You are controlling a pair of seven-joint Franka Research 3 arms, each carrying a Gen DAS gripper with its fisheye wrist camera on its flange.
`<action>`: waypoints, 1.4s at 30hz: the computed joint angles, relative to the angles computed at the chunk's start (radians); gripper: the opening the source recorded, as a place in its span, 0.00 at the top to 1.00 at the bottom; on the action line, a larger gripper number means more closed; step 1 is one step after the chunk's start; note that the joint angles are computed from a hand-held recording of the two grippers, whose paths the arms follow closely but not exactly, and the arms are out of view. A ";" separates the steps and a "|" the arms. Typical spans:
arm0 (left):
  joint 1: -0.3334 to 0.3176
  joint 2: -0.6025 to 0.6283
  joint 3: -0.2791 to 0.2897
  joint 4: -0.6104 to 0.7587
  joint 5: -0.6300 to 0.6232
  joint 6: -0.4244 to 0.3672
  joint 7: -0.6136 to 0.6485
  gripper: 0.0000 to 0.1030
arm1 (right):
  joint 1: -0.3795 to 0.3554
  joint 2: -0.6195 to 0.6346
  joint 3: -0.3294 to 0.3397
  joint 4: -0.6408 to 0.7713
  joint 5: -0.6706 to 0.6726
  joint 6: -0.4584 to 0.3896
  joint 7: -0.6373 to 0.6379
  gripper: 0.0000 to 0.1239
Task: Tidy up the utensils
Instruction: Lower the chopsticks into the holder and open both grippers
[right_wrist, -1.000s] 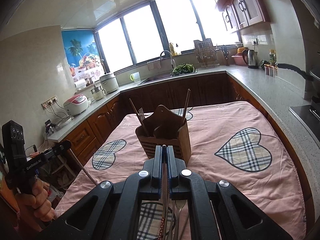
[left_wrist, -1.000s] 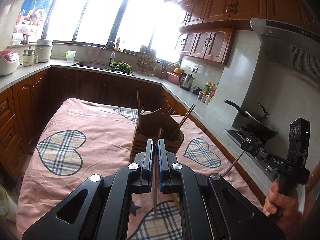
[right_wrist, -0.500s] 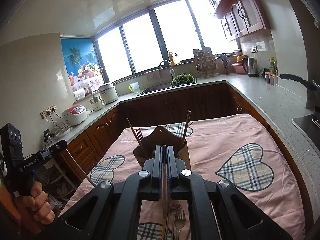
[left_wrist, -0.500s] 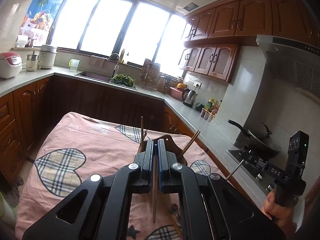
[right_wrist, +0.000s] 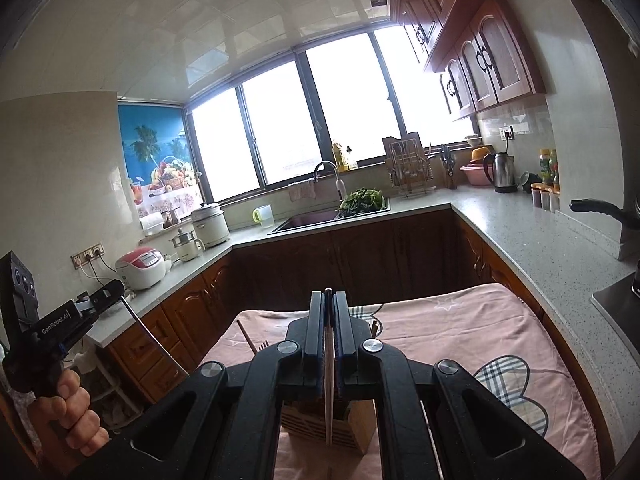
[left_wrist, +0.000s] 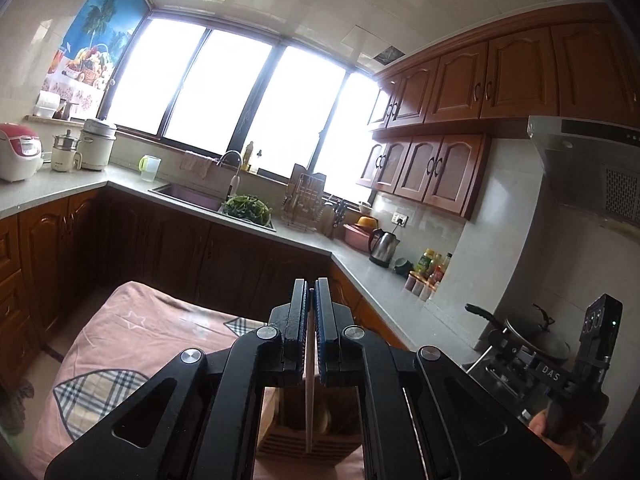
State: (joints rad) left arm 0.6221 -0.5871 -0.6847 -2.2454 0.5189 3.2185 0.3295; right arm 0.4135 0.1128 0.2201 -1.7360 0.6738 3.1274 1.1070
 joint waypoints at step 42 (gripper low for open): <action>0.497 0.215 -0.515 0.135 0.050 -0.038 -0.057 0.96 | 0.043 0.255 -0.085 0.152 -0.360 -0.035 0.379 0.95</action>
